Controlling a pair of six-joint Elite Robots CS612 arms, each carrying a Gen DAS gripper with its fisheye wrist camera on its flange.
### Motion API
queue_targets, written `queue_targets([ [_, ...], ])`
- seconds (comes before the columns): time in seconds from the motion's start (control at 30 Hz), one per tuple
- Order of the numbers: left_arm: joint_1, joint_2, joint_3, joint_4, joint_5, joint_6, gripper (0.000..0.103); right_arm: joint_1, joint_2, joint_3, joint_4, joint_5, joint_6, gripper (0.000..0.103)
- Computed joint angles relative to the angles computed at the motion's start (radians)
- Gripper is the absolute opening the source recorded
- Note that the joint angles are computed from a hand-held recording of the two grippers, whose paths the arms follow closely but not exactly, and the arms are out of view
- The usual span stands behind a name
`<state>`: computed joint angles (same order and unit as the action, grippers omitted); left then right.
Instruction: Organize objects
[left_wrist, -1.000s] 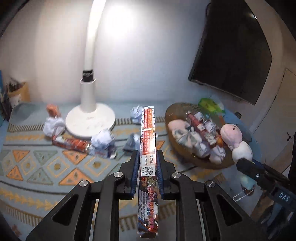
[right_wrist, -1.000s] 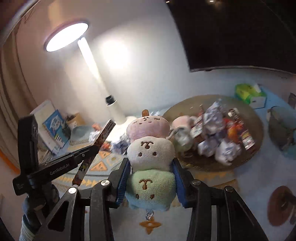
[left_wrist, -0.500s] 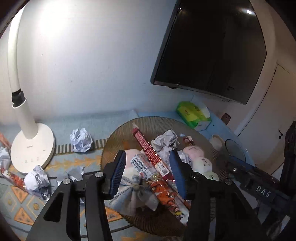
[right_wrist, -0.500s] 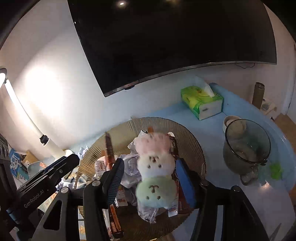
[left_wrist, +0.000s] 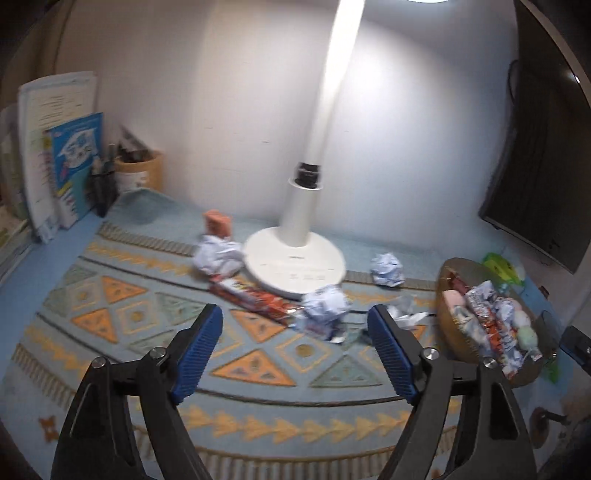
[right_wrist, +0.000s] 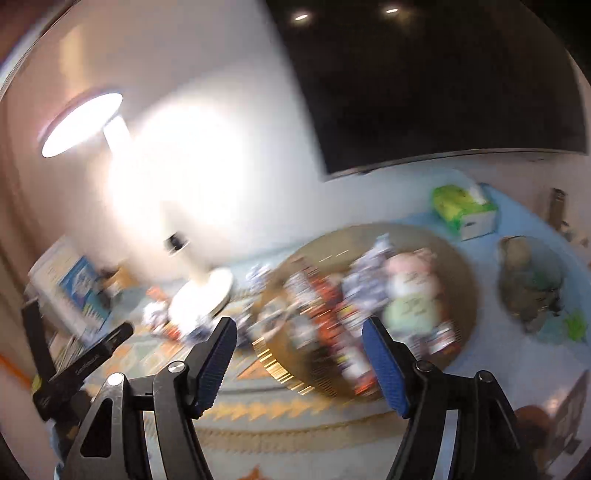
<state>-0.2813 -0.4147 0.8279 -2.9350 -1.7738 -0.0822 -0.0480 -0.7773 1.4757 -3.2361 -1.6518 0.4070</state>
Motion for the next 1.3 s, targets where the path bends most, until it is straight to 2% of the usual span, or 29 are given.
queue_targets([
  [0.07, 0.021, -0.001, 0.018, 0.009, 0.034, -0.004, 0.088, 0.023, 0.022, -0.023, 0.022, 0.042, -0.041, 0.076],
  [0.1, 0.03, 0.004, 0.018, 0.026, 0.048, 0.0, 0.09, 0.039, 0.038, -0.04, 0.041, 0.055, -0.062, 0.087],
  [0.13, 0.036, 0.009, 0.015, 0.048, 0.073, 0.004, 0.09, 0.052, 0.054, -0.056, 0.058, 0.065, -0.077, 0.093],
  [0.23, 0.051, 0.032, -0.001, 0.099, 0.115, -0.013, 0.09, 0.08, 0.11, -0.115, 0.13, 0.084, -0.103, 0.093],
  [0.33, 0.065, 0.052, -0.022, 0.121, 0.086, -0.048, 0.09, 0.104, 0.16, -0.174, 0.203, 0.002, -0.125, 0.093],
  [0.4, 0.069, 0.059, -0.03, 0.145, 0.079, -0.073, 0.09, 0.106, 0.176, -0.187, 0.213, -0.022, -0.128, 0.093],
  [0.47, 0.063, 0.058, -0.032, 0.164, 0.113, -0.081, 0.09, 0.106, 0.179, -0.196, 0.245, -0.037, -0.119, 0.093],
  [0.6, 0.051, 0.063, -0.059, 0.263, 0.162, -0.054, 0.092, 0.106, 0.181, -0.205, 0.273, -0.054, -0.109, 0.093],
  [0.83, 0.049, 0.06, -0.059, 0.283, 0.155, -0.03, 0.1, 0.107, 0.183, -0.215, 0.304, -0.069, -0.096, 0.093],
  [1.3, 0.05, 0.06, -0.061, 0.288, 0.146, -0.027, 0.102, 0.097, 0.185, -0.227, 0.36, -0.04, -0.064, 0.093],
])
